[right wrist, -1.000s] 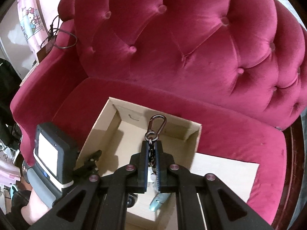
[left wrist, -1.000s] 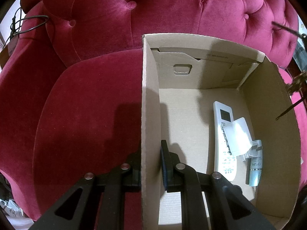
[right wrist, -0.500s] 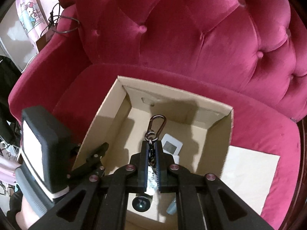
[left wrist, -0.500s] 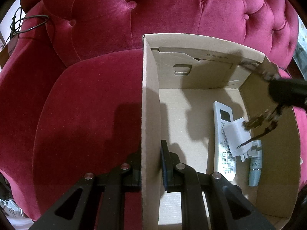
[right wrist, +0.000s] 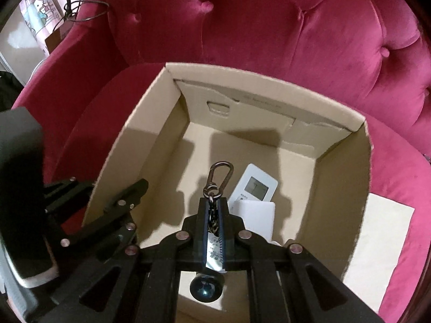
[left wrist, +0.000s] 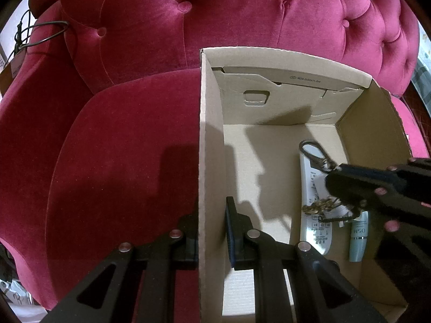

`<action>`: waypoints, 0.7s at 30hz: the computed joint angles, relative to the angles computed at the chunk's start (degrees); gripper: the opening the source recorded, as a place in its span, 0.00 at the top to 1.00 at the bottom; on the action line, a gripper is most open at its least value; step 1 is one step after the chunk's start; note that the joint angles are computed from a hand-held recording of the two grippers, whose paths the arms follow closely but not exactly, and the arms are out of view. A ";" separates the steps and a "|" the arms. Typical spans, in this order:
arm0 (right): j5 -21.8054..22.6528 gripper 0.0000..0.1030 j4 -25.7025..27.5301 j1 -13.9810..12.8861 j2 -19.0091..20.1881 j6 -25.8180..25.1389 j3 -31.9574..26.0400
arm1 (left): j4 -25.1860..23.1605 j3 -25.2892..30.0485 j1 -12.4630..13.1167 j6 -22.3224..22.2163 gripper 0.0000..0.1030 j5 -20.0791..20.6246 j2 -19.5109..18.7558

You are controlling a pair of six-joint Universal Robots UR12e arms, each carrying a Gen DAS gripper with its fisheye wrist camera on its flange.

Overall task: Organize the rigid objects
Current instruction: 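Lower the keychain beside the remote and open the right gripper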

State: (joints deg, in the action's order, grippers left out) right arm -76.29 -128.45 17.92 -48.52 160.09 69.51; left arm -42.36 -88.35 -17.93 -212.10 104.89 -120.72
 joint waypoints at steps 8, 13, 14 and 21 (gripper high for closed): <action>0.17 0.95 0.59 0.02 0.38 0.34 0.11 | -0.02 0.01 0.01 0.01 0.85 -0.02 0.01; 0.27 0.94 0.61 -0.12 0.25 0.90 0.21 | -0.02 0.01 0.00 0.03 0.85 -0.03 -0.01; 0.28 0.94 0.57 -0.12 0.23 0.97 0.23 | 0.00 0.00 0.01 0.01 0.85 -0.06 0.01; -0.34 0.71 -0.38 -0.26 0.17 2.46 0.11 | -0.14 0.09 -0.04 0.06 0.85 -0.02 -0.01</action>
State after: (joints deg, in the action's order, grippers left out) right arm -76.63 -128.83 17.66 -48.35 162.55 69.62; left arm -42.50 -88.26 -17.97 -212.04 104.86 -120.73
